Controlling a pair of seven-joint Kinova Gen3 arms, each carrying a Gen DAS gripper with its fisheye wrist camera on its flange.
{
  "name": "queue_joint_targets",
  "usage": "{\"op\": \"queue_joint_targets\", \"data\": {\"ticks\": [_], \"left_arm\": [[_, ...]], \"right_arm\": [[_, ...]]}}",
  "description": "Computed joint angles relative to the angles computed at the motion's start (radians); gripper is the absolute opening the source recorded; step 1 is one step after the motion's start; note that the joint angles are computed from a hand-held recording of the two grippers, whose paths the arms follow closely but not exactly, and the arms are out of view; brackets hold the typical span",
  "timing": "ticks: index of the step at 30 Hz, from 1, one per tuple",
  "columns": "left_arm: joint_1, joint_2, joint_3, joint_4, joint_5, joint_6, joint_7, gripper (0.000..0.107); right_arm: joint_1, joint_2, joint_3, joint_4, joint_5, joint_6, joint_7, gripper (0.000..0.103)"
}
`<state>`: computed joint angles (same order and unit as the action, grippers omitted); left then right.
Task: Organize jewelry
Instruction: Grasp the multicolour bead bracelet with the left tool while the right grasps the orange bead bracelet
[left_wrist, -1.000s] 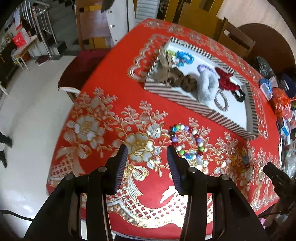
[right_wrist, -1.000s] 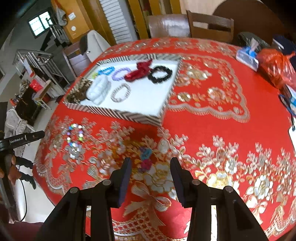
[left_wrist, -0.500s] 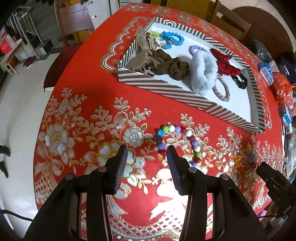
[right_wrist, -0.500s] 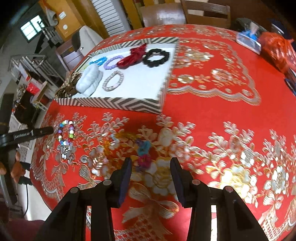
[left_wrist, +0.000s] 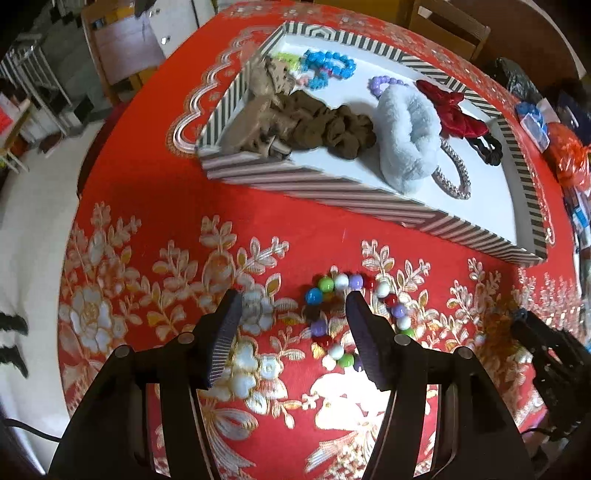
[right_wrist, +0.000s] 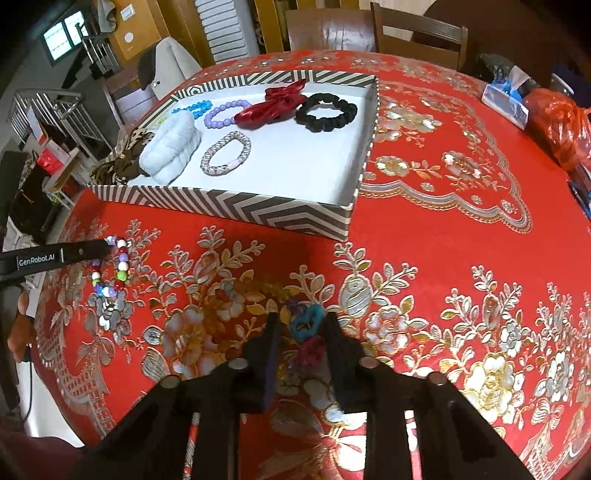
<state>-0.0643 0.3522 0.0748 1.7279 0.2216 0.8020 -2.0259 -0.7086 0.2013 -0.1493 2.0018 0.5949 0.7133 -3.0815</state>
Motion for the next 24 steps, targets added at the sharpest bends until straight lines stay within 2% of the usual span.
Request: {"op": "queue_joint_targets", "data": {"ticks": [3,6,7,12,19,24], "left_arm": [[0.010,0.000,0.014,0.010,-0.006,-0.031,-0.029,0.057],[0.012,-0.008,0.029,0.027,0.000,-0.059,-0.085,0.010],[0.014,-0.007,0.029,0.024,-0.002,-0.055,-0.092,0.008],[-0.035,0.012,0.028,-0.030,0.069,0.061,-0.119,0.007],[-0.082,-0.075,0.018,-0.020,0.173,0.110,-0.189,0.007],[-0.077,-0.134,0.005,-0.021,0.226,0.125,-0.222,0.007]], "right_arm": [[-0.015,-0.006,0.004,0.016,0.036,0.004,-0.046,0.013],[-0.024,-0.008,-0.002,0.021,0.063,0.011,-0.070,0.006],[-0.016,-0.015,-0.005,0.027,0.057,-0.006,-0.064,0.004],[-0.013,-0.055,-0.014,0.040,0.088,-0.036,-0.077,0.004],[0.017,-0.141,-0.065,0.037,0.119,-0.002,-0.075,0.004],[0.048,-0.180,-0.097,0.029,0.147,0.039,-0.072,0.004]]}}
